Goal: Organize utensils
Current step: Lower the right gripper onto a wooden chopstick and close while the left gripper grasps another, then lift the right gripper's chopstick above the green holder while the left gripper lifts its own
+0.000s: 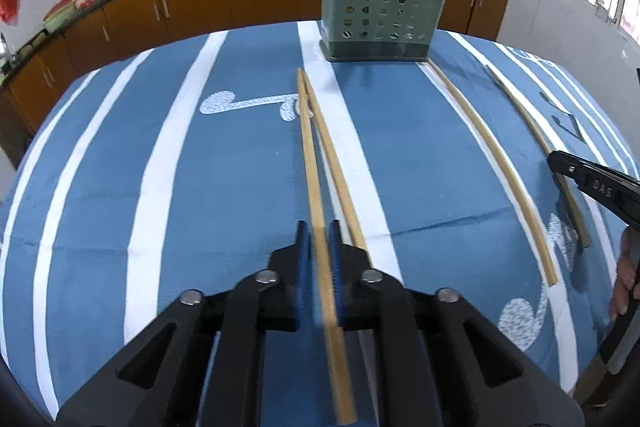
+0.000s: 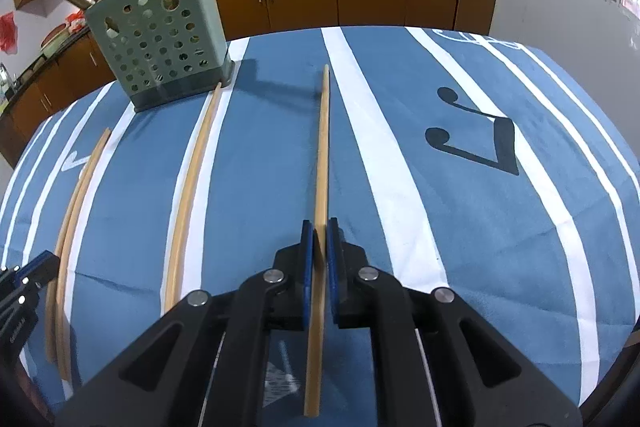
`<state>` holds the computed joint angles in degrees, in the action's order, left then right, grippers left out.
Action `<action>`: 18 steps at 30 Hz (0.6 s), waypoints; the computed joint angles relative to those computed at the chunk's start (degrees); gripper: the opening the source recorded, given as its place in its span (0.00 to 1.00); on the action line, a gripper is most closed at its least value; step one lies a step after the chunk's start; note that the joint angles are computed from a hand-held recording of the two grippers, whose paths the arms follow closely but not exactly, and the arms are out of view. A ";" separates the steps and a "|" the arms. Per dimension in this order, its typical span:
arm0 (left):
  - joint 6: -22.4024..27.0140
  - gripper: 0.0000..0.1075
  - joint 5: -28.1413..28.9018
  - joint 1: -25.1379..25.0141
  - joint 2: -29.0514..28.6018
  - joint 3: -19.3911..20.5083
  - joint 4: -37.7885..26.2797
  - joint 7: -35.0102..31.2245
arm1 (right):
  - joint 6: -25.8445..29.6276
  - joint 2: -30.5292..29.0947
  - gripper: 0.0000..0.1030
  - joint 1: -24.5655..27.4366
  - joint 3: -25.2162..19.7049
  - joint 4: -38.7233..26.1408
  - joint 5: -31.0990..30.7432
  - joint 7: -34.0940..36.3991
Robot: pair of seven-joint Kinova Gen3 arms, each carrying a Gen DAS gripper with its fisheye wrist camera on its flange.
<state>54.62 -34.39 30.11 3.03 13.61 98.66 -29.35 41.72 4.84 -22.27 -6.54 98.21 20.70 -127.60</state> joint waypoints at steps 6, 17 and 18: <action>0.43 0.07 1.03 -2.62 -0.30 -1.75 -0.26 -0.27 | -0.12 0.45 0.08 0.43 -0.02 -0.66 -1.05 2.51; -7.26 0.07 4.36 -9.02 -0.63 -4.52 1.25 -3.20 | -1.72 3.44 0.08 0.19 1.18 -3.52 -1.79 5.49; -7.61 0.08 3.86 -9.05 -0.65 -4.38 1.56 -2.81 | -2.47 3.33 0.08 0.23 1.35 -3.12 -1.86 5.39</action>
